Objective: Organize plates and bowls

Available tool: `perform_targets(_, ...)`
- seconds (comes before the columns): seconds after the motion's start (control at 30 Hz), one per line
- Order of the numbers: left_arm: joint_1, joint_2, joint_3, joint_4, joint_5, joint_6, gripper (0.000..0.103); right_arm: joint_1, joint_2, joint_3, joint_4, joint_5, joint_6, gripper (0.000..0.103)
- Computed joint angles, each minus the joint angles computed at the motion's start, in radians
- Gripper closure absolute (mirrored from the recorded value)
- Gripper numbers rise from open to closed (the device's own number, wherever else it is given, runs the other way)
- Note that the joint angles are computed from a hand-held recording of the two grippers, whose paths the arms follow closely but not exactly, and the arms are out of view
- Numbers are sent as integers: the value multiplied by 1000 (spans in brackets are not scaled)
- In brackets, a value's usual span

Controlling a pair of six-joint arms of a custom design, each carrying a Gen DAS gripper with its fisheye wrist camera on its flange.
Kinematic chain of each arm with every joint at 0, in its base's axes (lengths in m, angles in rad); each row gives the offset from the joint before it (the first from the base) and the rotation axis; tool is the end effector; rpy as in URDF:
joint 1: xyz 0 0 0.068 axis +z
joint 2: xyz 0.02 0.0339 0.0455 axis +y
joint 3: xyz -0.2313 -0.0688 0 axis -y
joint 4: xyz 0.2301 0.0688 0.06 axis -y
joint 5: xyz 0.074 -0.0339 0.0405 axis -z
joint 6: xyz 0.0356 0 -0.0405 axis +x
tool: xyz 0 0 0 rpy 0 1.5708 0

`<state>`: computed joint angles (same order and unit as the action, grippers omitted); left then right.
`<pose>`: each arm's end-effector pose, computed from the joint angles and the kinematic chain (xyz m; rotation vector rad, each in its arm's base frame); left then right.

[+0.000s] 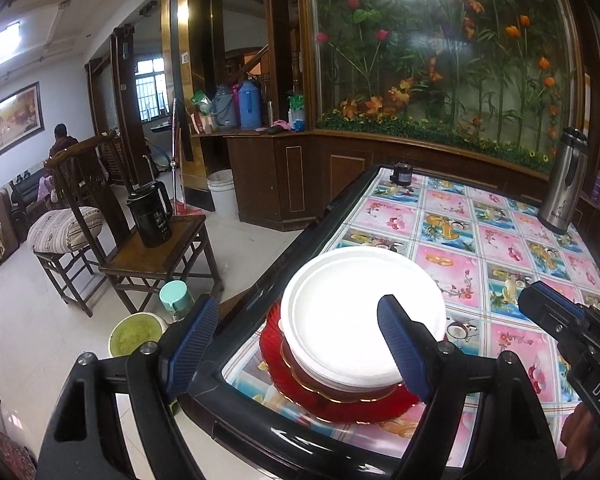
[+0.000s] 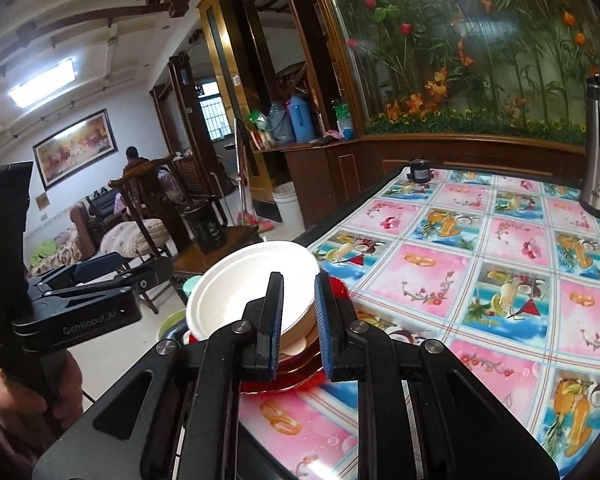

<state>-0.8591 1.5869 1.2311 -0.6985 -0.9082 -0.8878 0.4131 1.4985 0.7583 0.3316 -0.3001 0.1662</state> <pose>0.2222 -0.2147 0.2375 -0.3047 2.1227 0.2360 0.2822 0.1352 0.1904 -0.4461 1.9725 0.6690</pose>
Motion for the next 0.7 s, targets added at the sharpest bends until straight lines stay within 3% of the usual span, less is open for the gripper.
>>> perform_targets(0.7, -99, 2, -15, 7, -29, -30, 17, 53, -82, -80, 0, 43, 17, 87)
